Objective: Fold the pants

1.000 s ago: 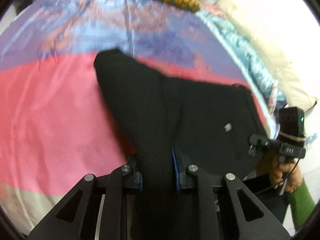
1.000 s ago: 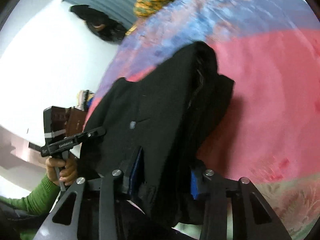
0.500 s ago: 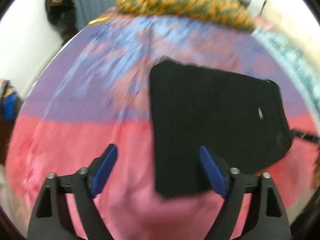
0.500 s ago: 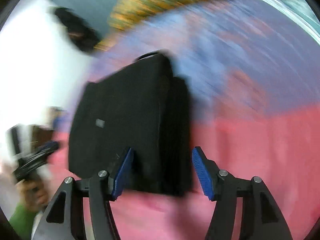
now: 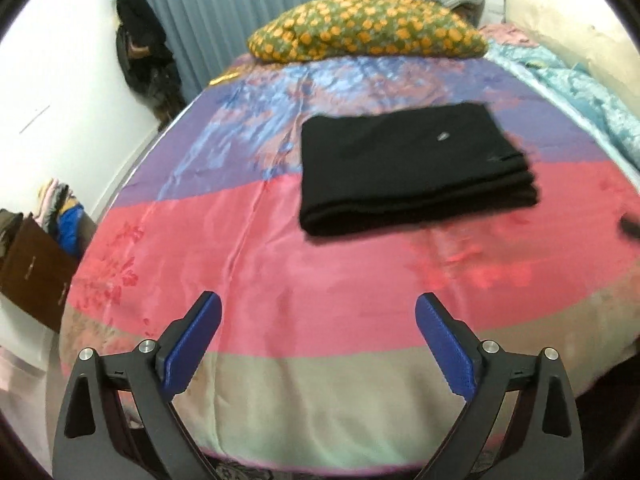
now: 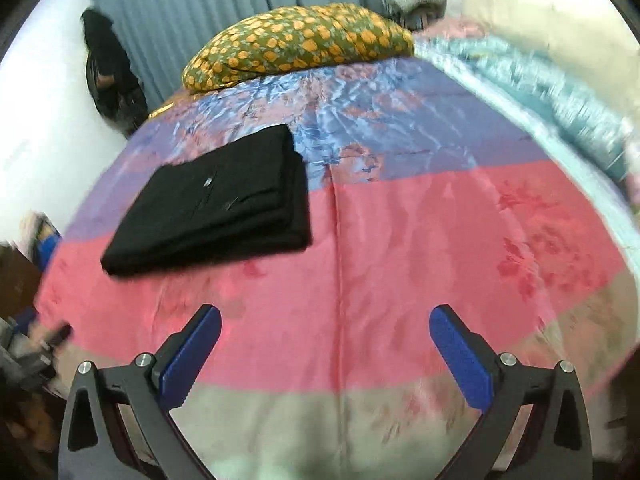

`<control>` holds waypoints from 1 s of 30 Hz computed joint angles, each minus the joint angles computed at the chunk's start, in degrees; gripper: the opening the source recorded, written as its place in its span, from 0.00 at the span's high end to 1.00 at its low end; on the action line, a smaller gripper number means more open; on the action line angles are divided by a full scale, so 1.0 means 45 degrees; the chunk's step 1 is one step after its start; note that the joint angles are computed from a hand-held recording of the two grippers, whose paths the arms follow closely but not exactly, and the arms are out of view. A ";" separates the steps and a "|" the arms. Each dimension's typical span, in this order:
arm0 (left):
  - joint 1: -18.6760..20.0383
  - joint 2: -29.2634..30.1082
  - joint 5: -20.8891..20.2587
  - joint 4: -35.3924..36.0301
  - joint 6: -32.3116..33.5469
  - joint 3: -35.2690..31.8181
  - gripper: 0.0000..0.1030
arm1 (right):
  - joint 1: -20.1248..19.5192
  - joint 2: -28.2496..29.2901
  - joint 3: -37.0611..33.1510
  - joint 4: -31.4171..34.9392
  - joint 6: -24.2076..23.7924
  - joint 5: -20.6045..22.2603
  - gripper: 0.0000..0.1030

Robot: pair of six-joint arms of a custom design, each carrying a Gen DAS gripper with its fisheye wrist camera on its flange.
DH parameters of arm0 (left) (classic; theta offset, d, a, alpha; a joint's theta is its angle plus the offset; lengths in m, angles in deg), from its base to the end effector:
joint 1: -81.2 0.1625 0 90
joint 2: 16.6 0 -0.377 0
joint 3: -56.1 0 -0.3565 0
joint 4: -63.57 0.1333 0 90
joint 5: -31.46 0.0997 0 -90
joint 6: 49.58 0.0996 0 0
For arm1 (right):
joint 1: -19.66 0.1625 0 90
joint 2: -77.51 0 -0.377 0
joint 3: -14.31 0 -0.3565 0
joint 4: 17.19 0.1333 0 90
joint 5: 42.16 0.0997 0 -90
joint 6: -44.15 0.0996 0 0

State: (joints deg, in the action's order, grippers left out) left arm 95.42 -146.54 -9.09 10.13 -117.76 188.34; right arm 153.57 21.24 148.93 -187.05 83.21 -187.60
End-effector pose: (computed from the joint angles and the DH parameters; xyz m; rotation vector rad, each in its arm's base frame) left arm -0.0952 -0.2397 0.3243 0.4927 2.1296 -0.7094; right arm 0.3022 -0.2400 0.0730 0.0815 -2.3017 0.8244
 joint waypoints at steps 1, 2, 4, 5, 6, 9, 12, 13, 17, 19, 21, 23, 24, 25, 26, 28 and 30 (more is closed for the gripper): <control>-0.0478 -0.0031 -0.0280 0.0321 -0.0371 -0.0150 0.04 | 0.0532 0.0126 -0.0131 0.0800 0.0754 -0.0254 0.00; -0.0915 -0.0015 -0.0524 0.0849 -0.0956 -0.0329 0.04 | 0.1026 0.0431 -0.0380 0.1332 0.1302 -0.0459 0.00; -0.2072 -0.0132 -0.1101 0.2286 -0.2477 -0.0592 0.04 | 0.1757 0.0813 -0.0575 0.1750 0.1832 -0.0605 0.00; -0.2584 -0.0239 -0.1314 0.2912 -0.3147 -0.0657 0.04 | 0.2152 0.0900 -0.0704 0.2284 0.2231 -0.0667 0.00; -0.3128 -0.0350 -0.1555 0.3519 -0.3830 -0.0695 0.04 | 0.2536 0.1000 -0.0866 0.2881 0.2553 -0.0728 0.00; -0.4064 -0.0469 -0.2416 0.4486 -0.4902 -0.0907 0.04 | 0.3234 0.0928 -0.1319 0.4740 0.3407 -0.0857 0.00; -0.4454 -0.0639 -0.3060 0.4661 -0.5341 -0.1239 0.04 | 0.3644 0.0683 -0.1885 0.6566 0.4307 -0.1087 0.00; -0.4585 -0.0674 -0.3148 0.4725 -0.5501 -0.1308 0.04 | 0.3735 0.0627 -0.2057 0.6954 0.4546 -0.1136 0.00; -0.5386 -0.0660 -0.3399 0.5267 -0.6354 -0.1758 0.04 | 0.3940 0.0318 -0.2808 0.8249 0.5150 -0.1006 0.00; -0.5637 -0.0495 -0.3420 0.5501 -0.6617 -0.1997 0.04 | 0.4147 0.0286 -0.3196 0.8794 0.5309 -0.0957 0.00; -0.5815 -0.0349 -0.3440 0.5645 -0.6786 -0.2214 0.04 | 0.4340 0.0252 -0.3444 0.8917 0.5278 -0.0789 0.00; -0.5971 -0.0229 -0.3492 0.5719 -0.6827 -0.2435 0.04 | 0.4448 0.0218 -0.3520 0.8620 0.5099 -0.0554 0.00; -0.6048 -0.0164 -0.3523 0.5755 -0.6826 -0.2539 0.04 | 0.4532 0.0205 -0.3582 0.8555 0.5054 -0.0439 0.00; -0.6150 -0.0128 -0.3557 0.5808 -0.6783 -0.2643 0.04 | 0.4600 0.0181 -0.3659 0.8626 0.5042 -0.0329 0.00; -0.6229 -0.0095 -0.3614 0.5863 -0.6763 -0.2728 0.04 | 0.4641 0.0179 -0.3749 0.8777 0.5068 -0.0245 0.00; -0.6286 0.0066 -0.3771 0.5965 -0.6812 -0.2906 0.03 | 0.4698 0.0125 -0.3837 0.8979 0.5099 -0.0094 0.00; -0.6222 0.0272 -0.3945 0.6025 -0.6782 -0.3042 0.03 | 0.4741 0.0023 -0.3925 0.9304 0.5190 0.0059 0.00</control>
